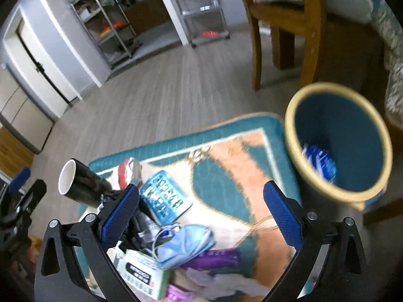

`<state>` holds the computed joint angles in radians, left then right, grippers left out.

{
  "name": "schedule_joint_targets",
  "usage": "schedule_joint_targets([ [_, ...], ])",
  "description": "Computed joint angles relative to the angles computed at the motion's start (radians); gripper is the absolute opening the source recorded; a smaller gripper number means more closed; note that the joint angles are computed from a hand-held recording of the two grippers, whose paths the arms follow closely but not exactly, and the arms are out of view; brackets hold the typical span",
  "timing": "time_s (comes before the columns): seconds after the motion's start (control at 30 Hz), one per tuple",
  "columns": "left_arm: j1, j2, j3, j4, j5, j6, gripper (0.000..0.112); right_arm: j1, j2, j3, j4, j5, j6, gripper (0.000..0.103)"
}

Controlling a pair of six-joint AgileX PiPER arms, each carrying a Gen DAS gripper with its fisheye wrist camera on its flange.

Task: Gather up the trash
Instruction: 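Grasp the blue face mask with the left tool while the right tool grasps the black bag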

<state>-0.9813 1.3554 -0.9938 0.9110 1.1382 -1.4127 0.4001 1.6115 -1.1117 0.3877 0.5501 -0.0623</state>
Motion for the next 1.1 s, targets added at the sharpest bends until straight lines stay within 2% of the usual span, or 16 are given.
schedule_joint_targets([
  [0.2,0.025,-0.010,0.031,-0.021,-0.019,0.037,0.097,0.095,0.079,-0.033,-0.040,-0.008,0.012,0.098],
  [0.33,0.066,-0.031,0.051,-0.038,-0.046,0.048,0.097,0.162,0.106,-0.051,0.012,-0.002,-0.089,0.098],
  [0.53,0.142,-0.072,0.083,-0.072,-0.112,0.030,0.097,0.264,0.137,-0.072,-0.025,-0.012,-0.185,0.094],
  [0.6,0.159,-0.081,0.091,-0.084,-0.134,0.026,0.097,0.288,0.145,-0.076,-0.062,-0.015,-0.180,0.083],
  [0.63,0.168,-0.085,0.095,-0.091,-0.147,0.026,0.097,0.297,0.154,-0.084,-0.084,-0.005,-0.169,0.070],
  [0.67,0.171,-0.085,0.097,-0.093,-0.151,0.024,0.097,0.300,0.160,-0.090,-0.095,0.007,-0.160,0.061],
  [0.7,0.173,-0.084,0.098,-0.096,-0.155,0.024,0.097,0.301,0.169,-0.098,-0.102,0.024,-0.154,0.057],
  [0.77,0.175,-0.082,0.098,-0.096,-0.159,0.027,0.097,0.287,0.175,-0.109,-0.060,0.055,-0.189,0.026],
  [0.87,0.165,-0.078,0.093,-0.094,-0.154,0.026,0.097,0.264,0.151,-0.098,-0.003,0.047,-0.226,0.018],
  [1.1,0.153,-0.062,0.092,-0.113,-0.182,0.030,0.097,0.129,0.091,-0.100,0.143,0.054,-0.277,0.018],
])
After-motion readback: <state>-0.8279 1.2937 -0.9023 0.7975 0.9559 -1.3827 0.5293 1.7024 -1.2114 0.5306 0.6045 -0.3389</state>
